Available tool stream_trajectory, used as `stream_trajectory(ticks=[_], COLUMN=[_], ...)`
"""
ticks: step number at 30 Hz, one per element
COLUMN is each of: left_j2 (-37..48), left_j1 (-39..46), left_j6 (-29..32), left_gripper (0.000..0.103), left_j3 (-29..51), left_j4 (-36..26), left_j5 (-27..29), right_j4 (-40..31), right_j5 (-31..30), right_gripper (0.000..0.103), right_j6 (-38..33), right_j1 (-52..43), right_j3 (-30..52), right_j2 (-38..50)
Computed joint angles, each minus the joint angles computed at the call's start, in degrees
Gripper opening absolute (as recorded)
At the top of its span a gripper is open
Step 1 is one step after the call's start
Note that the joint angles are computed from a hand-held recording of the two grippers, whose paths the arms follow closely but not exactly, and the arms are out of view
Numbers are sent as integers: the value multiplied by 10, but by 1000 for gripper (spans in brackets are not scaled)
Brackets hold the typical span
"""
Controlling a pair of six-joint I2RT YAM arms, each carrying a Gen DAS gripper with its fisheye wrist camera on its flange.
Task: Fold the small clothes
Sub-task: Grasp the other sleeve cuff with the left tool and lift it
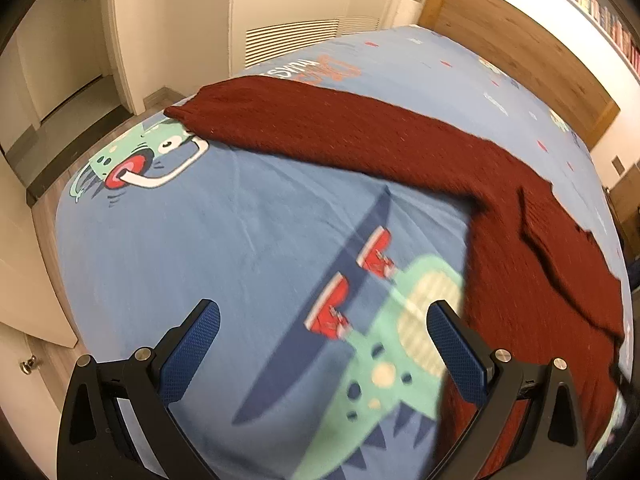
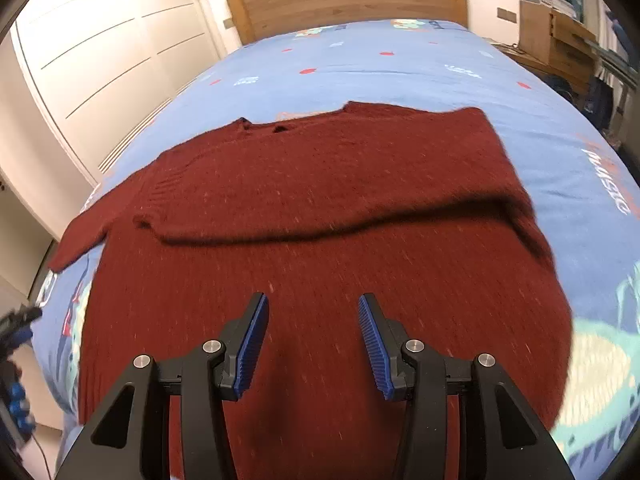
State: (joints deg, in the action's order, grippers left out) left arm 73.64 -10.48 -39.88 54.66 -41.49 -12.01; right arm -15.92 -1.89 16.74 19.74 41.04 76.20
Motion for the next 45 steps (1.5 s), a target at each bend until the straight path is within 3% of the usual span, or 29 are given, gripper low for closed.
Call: stream_trajectory(ticks=[8, 17, 22, 28, 34, 37, 38, 44, 45], left_j2=[46, 144, 185, 237, 272, 301, 308, 339, 336], left_j1=[106, 265, 330, 403, 463, 483, 489, 499, 497], left_j6=[37, 34, 8, -36, -128, -171, -177, -158, -150], left_gripper=[101, 97, 91, 68, 67, 56, 48, 9, 7], left_j3=[-1, 10, 20, 42, 32, 49, 63, 143, 150], left_j4=[64, 186, 256, 328, 437, 468, 460, 367, 350], left_j5=[79, 245, 309, 389, 479, 503, 508, 512, 506], right_j4=[-64, -105, -116, -125, -125, -123, -122, -124, -124], right_j5=[5, 18, 26, 39, 49, 43, 39, 32, 32], right_gripper=[49, 49, 49, 49, 49, 49, 49, 49, 49], right_j6=[18, 22, 18, 17, 16, 15, 16, 15, 14], right_j1=[-12, -19, -23, -11, 3, 0, 0, -2, -2], right_j3=[-61, -71, -64, -55, -46, -42, -41, -37, -36], right_j2=[-109, -145, -147, -141, -125, -117, -116, -120, -121])
